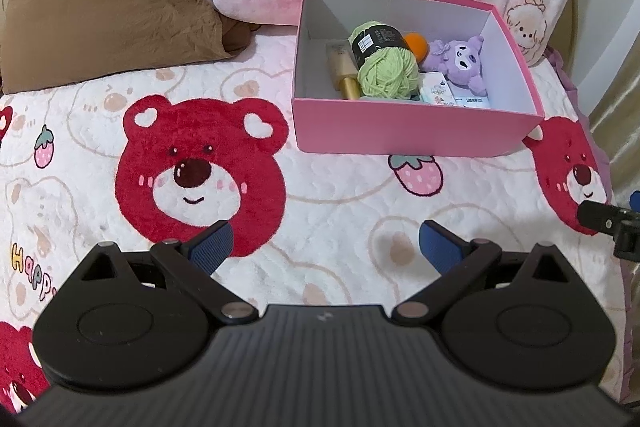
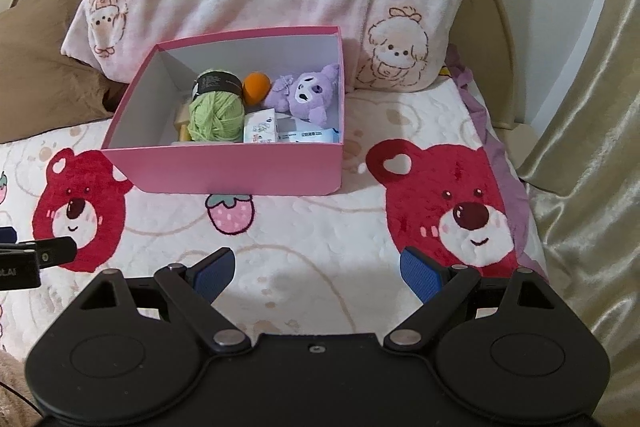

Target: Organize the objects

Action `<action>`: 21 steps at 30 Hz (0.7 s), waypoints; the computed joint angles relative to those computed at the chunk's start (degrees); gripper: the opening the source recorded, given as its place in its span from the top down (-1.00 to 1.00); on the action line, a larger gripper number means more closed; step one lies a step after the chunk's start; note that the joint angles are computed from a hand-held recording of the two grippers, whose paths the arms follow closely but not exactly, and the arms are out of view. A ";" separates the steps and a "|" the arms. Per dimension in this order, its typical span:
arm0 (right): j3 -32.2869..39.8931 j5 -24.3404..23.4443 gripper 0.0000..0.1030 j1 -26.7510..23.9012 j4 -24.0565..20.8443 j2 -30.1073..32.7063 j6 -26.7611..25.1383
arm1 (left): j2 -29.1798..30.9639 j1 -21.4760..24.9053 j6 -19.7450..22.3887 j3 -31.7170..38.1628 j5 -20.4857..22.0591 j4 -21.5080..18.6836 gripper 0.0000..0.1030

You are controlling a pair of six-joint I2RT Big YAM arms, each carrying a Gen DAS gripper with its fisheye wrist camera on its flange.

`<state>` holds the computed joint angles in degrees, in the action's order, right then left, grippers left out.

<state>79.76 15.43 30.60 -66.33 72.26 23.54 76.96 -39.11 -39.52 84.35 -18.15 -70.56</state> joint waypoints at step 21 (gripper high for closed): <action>0.77 0.41 -0.79 0.28 -1.50 1.11 -0.56 | 0.93 0.08 -0.48 0.96 0.14 -2.17 -0.96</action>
<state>80.53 15.83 30.88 -67.83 73.38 22.98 77.89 -39.04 -40.00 85.31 -18.01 -72.72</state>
